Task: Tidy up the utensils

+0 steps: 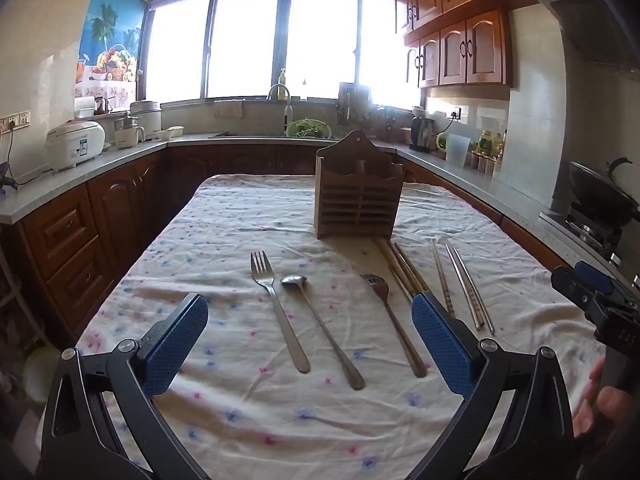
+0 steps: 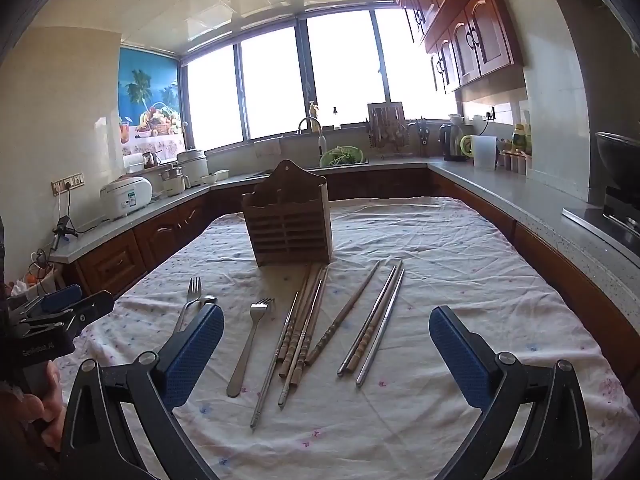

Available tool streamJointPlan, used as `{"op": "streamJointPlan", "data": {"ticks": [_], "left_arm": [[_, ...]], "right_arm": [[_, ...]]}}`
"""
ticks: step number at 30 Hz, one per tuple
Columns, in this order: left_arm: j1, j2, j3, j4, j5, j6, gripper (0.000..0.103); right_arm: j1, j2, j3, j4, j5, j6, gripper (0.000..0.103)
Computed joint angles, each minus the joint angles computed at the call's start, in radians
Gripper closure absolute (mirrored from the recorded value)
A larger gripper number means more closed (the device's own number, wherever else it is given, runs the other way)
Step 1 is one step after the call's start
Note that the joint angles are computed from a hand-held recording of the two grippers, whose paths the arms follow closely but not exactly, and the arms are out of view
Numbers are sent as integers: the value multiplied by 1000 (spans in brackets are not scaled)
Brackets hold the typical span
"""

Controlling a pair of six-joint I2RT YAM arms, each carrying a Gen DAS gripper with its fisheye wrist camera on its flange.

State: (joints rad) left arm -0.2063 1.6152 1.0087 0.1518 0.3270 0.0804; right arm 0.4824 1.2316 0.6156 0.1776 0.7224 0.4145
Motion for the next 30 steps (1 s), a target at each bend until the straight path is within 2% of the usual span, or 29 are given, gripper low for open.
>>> {"op": "streamJointPlan", "data": {"ticks": [4, 9, 30], "left_arm": [[-1, 4, 1, 7, -7, -2, 0], [-4, -11, -11, 20, -18, -3, 0], [0, -48, -29, 49, -20, -4, 0]], "right_arm": [[7, -10, -5, 18, 13, -25, 0], [50, 3, -9, 67, 85, -75, 0], [80, 13, -18, 136, 112, -123, 0]]}}
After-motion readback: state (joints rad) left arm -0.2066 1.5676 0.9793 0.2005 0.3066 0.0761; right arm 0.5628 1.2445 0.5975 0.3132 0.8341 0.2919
